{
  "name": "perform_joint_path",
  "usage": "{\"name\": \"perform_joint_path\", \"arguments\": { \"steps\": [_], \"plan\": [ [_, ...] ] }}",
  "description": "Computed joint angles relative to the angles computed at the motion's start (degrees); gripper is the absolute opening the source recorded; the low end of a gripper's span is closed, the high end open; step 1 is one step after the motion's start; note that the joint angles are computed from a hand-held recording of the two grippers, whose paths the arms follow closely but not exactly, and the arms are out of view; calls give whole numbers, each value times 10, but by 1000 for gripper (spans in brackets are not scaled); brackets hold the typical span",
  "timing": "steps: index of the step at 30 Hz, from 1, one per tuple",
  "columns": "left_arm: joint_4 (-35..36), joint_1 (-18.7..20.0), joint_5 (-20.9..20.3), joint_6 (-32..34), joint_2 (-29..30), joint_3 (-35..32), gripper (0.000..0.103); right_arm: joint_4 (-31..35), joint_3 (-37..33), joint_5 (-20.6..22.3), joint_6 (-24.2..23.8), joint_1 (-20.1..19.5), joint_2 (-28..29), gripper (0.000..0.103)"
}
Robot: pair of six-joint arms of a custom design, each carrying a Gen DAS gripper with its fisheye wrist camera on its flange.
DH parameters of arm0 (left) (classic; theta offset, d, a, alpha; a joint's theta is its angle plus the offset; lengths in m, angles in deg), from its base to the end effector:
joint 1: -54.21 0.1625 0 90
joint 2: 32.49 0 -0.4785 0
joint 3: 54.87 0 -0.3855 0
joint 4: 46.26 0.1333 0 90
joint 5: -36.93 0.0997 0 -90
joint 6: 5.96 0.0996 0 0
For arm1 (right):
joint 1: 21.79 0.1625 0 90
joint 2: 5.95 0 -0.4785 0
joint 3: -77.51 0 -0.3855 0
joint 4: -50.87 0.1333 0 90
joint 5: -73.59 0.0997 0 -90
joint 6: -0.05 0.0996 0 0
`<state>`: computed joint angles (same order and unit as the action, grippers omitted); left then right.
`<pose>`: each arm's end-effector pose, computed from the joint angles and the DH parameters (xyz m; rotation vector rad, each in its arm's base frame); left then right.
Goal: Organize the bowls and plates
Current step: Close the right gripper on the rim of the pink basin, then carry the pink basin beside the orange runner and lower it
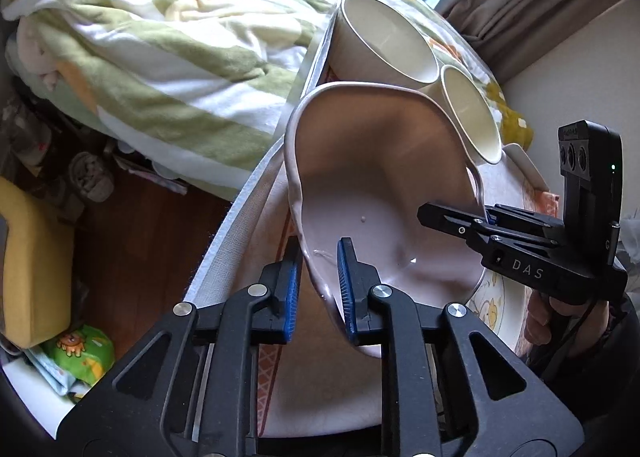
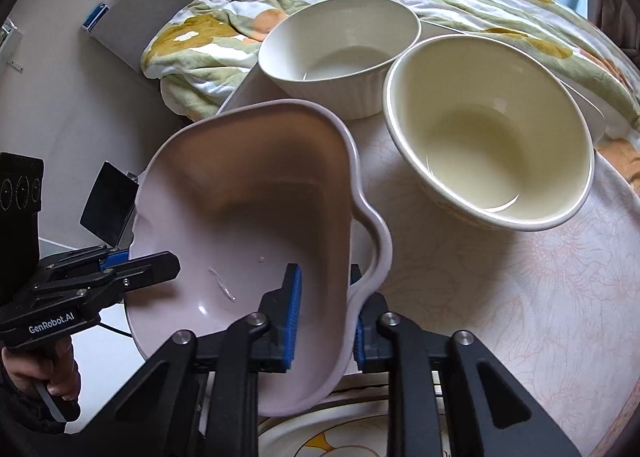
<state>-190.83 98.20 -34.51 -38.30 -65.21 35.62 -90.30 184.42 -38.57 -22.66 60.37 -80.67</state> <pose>-0.3908 -0.6066 -0.0048 0.3517 2.8246 -0.2322 0.0162 -0.5843 0.3639 0.2588 -2.6582 0.2927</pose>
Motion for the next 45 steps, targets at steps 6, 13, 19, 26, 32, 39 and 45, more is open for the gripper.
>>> {"name": "perform_joint_path", "arguments": {
  "steps": [6, 13, 19, 26, 32, 39, 45],
  "plan": [
    [-3, -13, 20, 14, -14, 3, 15, -3, 8, 21, 5, -1, -18, 15],
    [7, -60, 55, 30, -21, -11, 15, -22, 37, 85, 2, -9, -89, 15],
    [7, -116, 55, 46, 10, -49, 15, -25, 71, 119, -16, -41, -189, 15],
    [29, -173, -5, 69, 85, -126, 15, -15, 105, 157, -46, -132, -329, 15],
    [49, -207, -69, 67, 161, -194, 15, 4, 126, 208, -78, -258, -419, 15],
    [84, -228, -103, 59, 235, -255, 15, 49, 122, 291, -136, -429, -457, 15],
    [112, -228, -105, 43, 285, -299, 15, 48, 117, 310, -166, -490, -434, 15]
  ]
}}
